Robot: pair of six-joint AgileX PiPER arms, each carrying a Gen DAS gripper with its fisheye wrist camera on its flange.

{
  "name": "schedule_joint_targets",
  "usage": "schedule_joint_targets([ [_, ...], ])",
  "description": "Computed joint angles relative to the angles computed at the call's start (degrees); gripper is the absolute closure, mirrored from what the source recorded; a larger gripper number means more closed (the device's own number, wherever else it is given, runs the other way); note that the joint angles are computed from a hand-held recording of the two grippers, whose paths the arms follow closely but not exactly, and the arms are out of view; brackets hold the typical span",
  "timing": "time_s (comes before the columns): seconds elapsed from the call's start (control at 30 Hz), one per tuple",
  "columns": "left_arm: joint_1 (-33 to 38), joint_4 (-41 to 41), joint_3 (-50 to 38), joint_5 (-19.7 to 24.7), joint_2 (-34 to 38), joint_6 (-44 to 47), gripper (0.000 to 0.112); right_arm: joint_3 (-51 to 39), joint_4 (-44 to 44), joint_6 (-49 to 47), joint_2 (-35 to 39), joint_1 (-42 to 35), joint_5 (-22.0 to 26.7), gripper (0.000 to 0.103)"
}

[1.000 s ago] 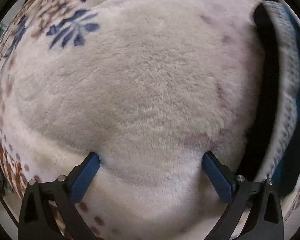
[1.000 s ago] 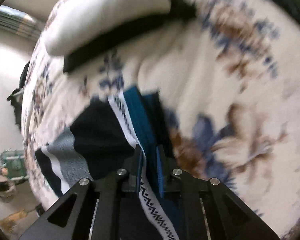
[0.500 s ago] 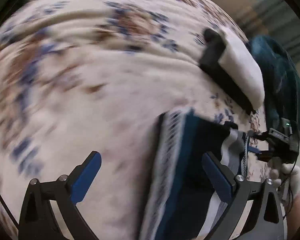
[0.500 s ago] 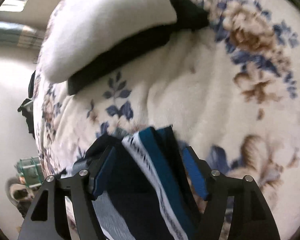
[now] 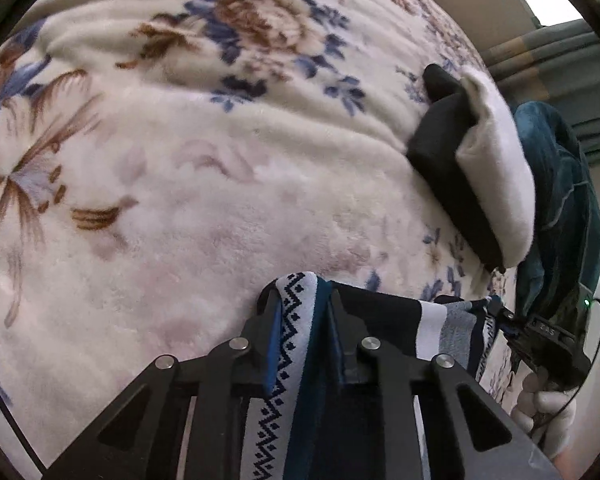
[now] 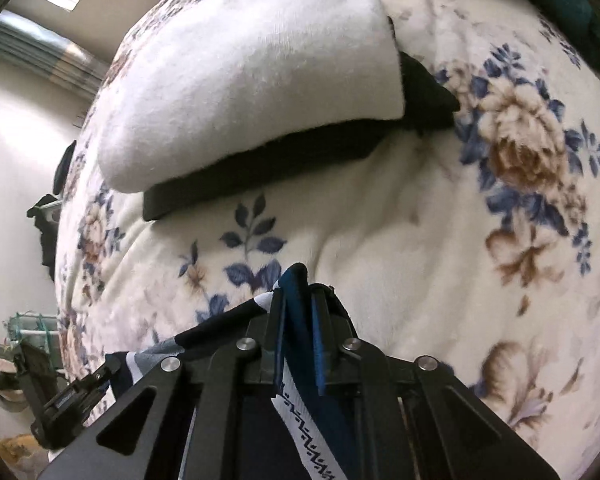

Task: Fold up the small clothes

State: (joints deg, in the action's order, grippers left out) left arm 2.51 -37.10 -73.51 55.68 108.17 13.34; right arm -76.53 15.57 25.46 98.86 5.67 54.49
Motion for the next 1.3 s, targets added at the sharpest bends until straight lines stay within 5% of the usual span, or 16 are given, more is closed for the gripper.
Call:
schedule_joint_targets([
  [0.1,0.47,1.06,-3.41,4.64,1.19,0.21,0.084,-3.52,2.93,-1.9,5.75,-1.53,4.09,0.089],
  [0.2,2.23,1.25,-3.55,8.37,-0.95,1.99,0.077,-1.97,8.68,-3.58,5.48,-4.18,6.9,0.063],
  [0.27,3.25,3.15,-1.06,8.5,-4.81,3.34,0.054,3.92,13.45,-7.08,-0.47,-6.58,6.29,0.049],
  [0.33,4.84,4.26,3.11,9.37,-9.89,5.11,0.041,10.79,14.11,-6.31,-8.66,-8.8,8.04,0.047],
  [0.53,7.31,6.91,14.11,11.98,-17.72,3.85,0.041,31.73,15.83,4.15,-28.11,-12.63,14.35,0.046],
  [0.63,6.5,7.88,18.83,11.35,-19.09,2.72,0.041,41.19,19.61,7.6,-33.11,-12.82,11.88,0.046],
  [0.67,6.14,8.03,20.0,10.8,-19.51,2.39,0.041,44.16,22.07,7.5,-34.86,-12.96,9.58,0.048],
  [0.73,5.12,8.61,21.39,10.21,-20.38,1.84,0.041,46.11,21.98,12.15,-38.21,-9.54,5.27,0.096],
  [0.87,4.1,9.7,22.51,9.9,-21.63,1.67,0.041,41.16,8.71,26.78,-42.99,-2.11,7.23,0.097],
  [0.97,4.88,9.53,23.16,10.79,-21.81,2.41,0.041,43.3,12.23,20.0,-42.59,-6.16,8.75,0.096],
  [1.07,4.99,9.83,23.89,11.53,-22.55,3.51,0.041,44.14,18.55,10.35,-40.8,-11.17,11.72,0.087],
  [1.13,4.79,9.82,24.9,11.29,-22.78,4.12,0.041,43.92,19.48,10.6,-41.5,-9.24,11.66,0.053],
  [1.17,4.66,9.65,25.29,11.25,-22.75,4.19,0.041,44.43,20.46,10.86,-42.24,-8.64,10.98,0.046],
  [1.3,3.88,8.88,27.15,9.98,-22.82,4.05,0.041,51.33,28.72,7.75,-42.62,-9.51,4.55,0.045],
])
